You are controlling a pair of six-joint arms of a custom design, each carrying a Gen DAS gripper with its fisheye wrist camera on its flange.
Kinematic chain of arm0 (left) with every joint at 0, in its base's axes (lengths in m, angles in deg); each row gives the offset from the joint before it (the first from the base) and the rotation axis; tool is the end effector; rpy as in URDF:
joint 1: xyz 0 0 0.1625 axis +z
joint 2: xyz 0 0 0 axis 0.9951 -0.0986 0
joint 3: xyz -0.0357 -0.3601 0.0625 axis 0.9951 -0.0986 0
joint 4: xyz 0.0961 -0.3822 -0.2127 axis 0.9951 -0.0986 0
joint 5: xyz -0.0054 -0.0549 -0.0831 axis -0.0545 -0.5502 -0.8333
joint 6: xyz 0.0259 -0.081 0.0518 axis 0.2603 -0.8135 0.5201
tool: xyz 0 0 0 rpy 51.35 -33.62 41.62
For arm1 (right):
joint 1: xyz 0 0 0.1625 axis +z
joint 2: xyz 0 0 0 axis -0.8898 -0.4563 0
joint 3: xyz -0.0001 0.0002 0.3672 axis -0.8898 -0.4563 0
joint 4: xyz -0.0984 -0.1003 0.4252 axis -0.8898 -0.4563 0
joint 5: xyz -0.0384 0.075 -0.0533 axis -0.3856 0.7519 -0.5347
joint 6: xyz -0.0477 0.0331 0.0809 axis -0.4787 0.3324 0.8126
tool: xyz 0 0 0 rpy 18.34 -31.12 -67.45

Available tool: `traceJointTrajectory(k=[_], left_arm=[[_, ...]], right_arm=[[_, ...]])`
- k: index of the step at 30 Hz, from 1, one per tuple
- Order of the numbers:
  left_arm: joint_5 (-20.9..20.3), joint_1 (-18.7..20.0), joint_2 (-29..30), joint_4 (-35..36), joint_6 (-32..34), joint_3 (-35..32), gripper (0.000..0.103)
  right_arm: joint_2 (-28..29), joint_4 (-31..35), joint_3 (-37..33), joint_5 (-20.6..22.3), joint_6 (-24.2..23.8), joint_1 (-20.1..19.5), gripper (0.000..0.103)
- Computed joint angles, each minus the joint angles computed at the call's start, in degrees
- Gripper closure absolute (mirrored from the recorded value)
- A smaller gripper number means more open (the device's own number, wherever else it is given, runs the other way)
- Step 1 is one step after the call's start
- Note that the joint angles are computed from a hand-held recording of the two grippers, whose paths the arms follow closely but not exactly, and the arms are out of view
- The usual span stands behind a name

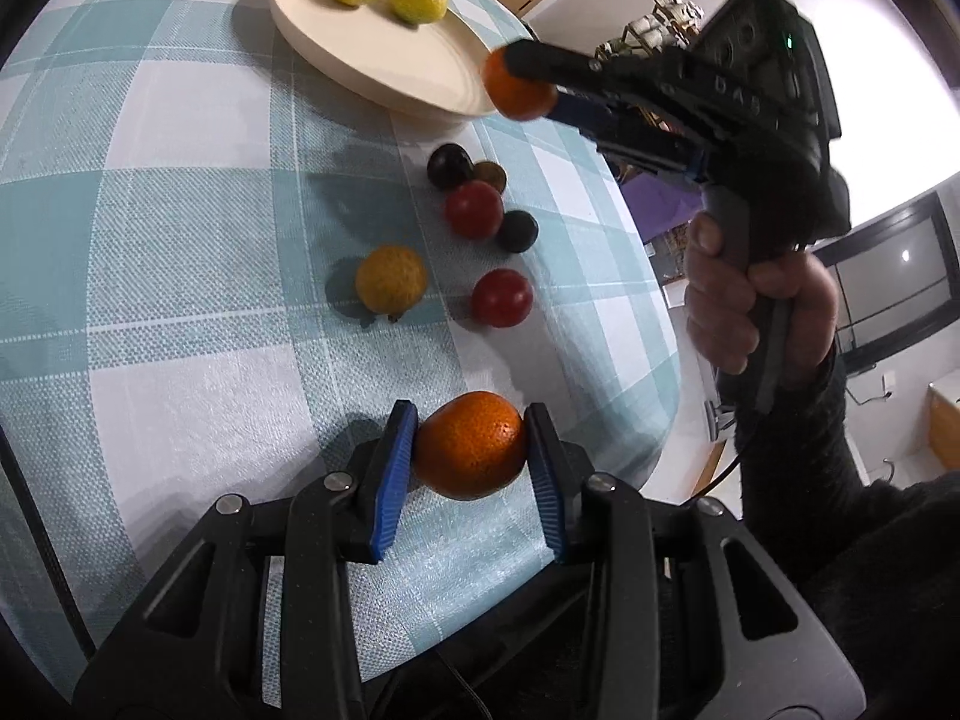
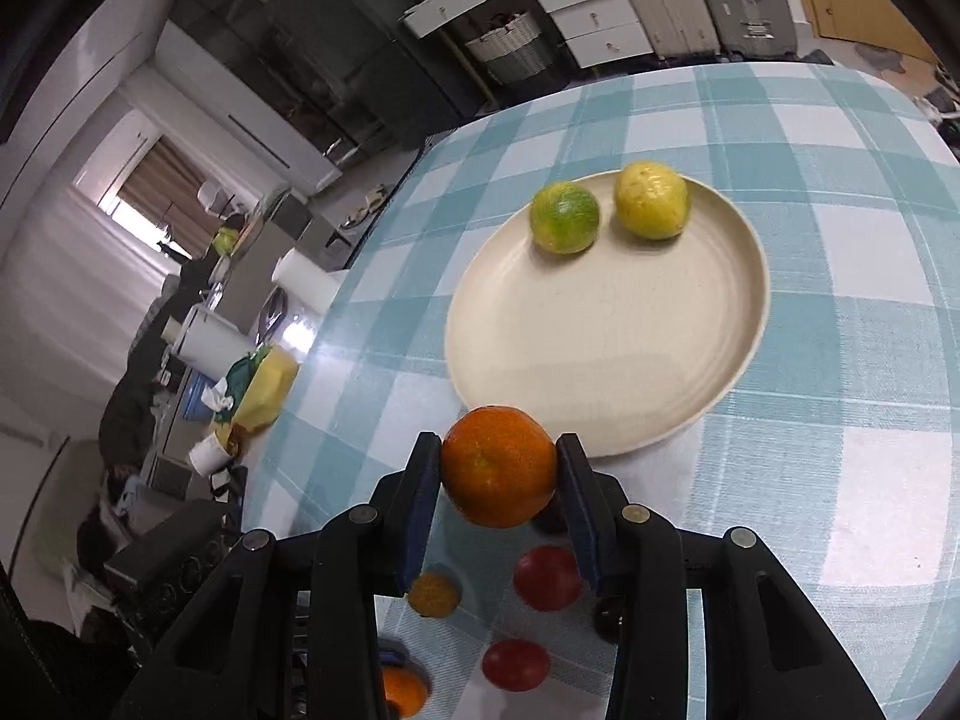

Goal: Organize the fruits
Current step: 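Carry the orange and mandarin onto the cream plate and lower them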

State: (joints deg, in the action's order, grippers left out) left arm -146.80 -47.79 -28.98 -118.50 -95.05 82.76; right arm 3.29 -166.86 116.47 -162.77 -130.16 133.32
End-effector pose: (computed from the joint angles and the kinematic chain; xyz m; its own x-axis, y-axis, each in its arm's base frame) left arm -0.2655 -0.3915 -0.1138 -0.9823 0.1724 -0.0739 0.1858 0.9475 -0.2601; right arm -0.0509 -0.5488 0.2857 -0.9018 -0.4005 0.1621 -0.4274 0.8821 -0.1981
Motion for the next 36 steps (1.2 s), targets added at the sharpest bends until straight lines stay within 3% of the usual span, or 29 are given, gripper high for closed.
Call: traceJointTrajectory(k=[11,19,27,36], left_arm=[[-1.23,2.39,-4.84,-2.46,-0.55,1.19,0.070],[2.59,4.85,-9.26,-0.27,3.20,-0.86,0.070],[6.46,7.22,-8.28,3.79,7.04,-7.96,0.070],[10.22,10.60,-1.74,9.43,11.04,-20.14,0.070]], right_arm=[[-1.04,1.10,-0.84,4.62,-0.47,-2.11,0.063],[-0.63,0.70,-2.02,6.93,-0.98,-2.22,0.063],[1.78,0.11,-4.83,8.42,-0.67,-1.21,0.063],[5.96,-4.73,-7.32,8.47,0.13,0.58,0.063]])
